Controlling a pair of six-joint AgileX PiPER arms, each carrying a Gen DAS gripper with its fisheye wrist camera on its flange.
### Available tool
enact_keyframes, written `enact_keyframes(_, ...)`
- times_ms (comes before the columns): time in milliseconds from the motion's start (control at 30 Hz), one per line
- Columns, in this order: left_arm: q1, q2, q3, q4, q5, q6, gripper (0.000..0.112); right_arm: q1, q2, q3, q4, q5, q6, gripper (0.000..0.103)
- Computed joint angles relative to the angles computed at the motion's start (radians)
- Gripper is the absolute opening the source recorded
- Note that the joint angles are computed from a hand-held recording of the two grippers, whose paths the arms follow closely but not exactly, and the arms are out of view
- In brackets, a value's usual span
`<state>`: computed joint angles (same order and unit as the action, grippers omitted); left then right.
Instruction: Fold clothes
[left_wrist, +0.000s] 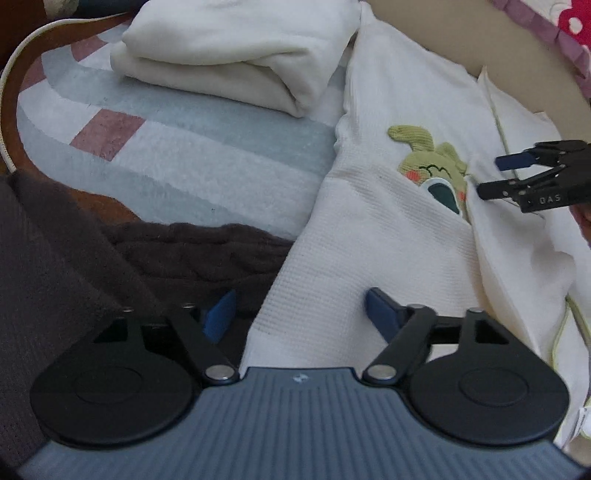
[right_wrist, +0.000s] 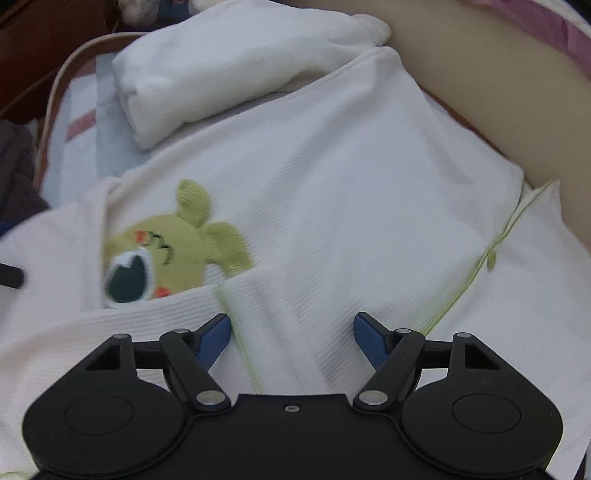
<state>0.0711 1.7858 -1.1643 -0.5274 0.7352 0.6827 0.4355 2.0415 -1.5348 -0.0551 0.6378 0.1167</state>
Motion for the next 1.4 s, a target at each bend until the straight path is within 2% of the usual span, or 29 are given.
enact_keyframes(33,0.009,-0.004,0.005,-0.024,0.011,0.025,0.036,-0.011,-0.02,0.033,0.062,-0.032,-0.053,0.043)
enact_keyframes(67,0.021,-0.005,0.003,-0.054,0.035,0.047,0.03,-0.023,-0.04,0.064,0.134,-0.058,-0.113,0.017)
enact_keyframes(100,0.023,-0.012,0.008,-0.06,0.035,0.053,0.023,-0.033,-0.059,0.094,0.206,-0.079,-0.173,0.008)
enact_keyframes(200,0.034,-0.033,0.012,-0.06,0.039,0.05,0.013,-0.061,-0.186,0.227,0.334,-0.152,-0.192,0.008)
enact_keyframes(333,0.064,-0.042,0.005,-0.05,0.063,0.007,0.009,-0.117,-0.532,0.526,0.573,-0.272,-0.226,0.008)
enact_keyframes(433,0.045,-0.063,0.016,-0.002,0.047,-0.014,0.009,-0.111,-0.829,0.706,0.483,-0.278,-0.006,0.008)
enact_keyframes(533,0.021,-0.061,0.016,0.056,0.038,-0.052,0.009,-0.08,-1.053,0.81,0.325,-0.136,0.249,0.008)
enact_keyframes(600,0.016,-0.052,0.01,0.08,0.043,-0.068,0.01,-0.072,-1.111,0.852,0.35,-0.019,0.308,0.008)
enact_keyframes(667,0.029,-0.043,0.005,0.074,0.056,-0.072,0.012,-0.148,-1.092,0.896,0.519,0.109,0.241,0.009)
enact_keyframes(800,0.08,-0.015,-0.021,0.025,0.107,-0.087,0.016,-0.31,-1.072,1.012,0.796,0.218,0.038,0.016)
enact_keyframes(833,0.089,-0.018,-0.021,0.016,0.113,-0.094,0.017,-0.362,-1.082,1.025,0.84,0.244,-0.002,0.029)
enact_keyframes(867,0.093,-0.034,-0.012,0.015,0.105,-0.103,0.017,-0.421,-1.092,1.037,0.884,0.276,-0.042,0.051)
enact_keyframes(900,0.095,-0.056,0.003,0.014,0.086,-0.112,0.018,-0.481,-1.101,1.048,0.924,0.311,-0.08,0.06)
enact_keyframes(933,0.087,-0.099,0.041,0.013,0.03,-0.114,0.022,-0.543,-1.107,1.058,0.961,0.349,-0.115,0.067)
enact_keyframes(1000,0.072,-0.185,0.108,-0.017,-0.065,-0.081,0.024,-0.656,-1.123,1.104,1.038,0.391,-0.184,0.067)
enact_keyframes(1067,0.089,-0.235,0.147,-0.186,-0.062,0.069,0.035,-0.732,-1.126,1.132,1.067,0.414,-0.195,0.067)
enact_keyframes(1100,0.098,-0.235,0.149,-0.266,-0.024,0.13,0.04,-0.76,-1.127,1.144,1.075,0.415,-0.188,0.067)
enact_keyframes(1167,0.086,-0.217,0.145,-0.362,0.042,0.199,0.04,-0.712,-1.112,1.14,1.068,0.375,-0.142,0.067)
enact_keyframes(1267,0.029,-0.167,0.123,-0.415,0.114,0.249,0.039,-0.558,-1.049,1.087,0.97,0.278,0.018,0.067)
enact_keyframes(1333,0.0,-0.127,0.103,-0.435,0.17,0.252,0.04,-0.494,-1.012,1.069,0.948,0.227,0.07,0.067)
enact_keyframes(1400,-0.028,-0.099,0.099,-0.453,0.19,0.258,0.043,-0.431,-0.998,1.074,0.941,0.148,0.09,0.067)
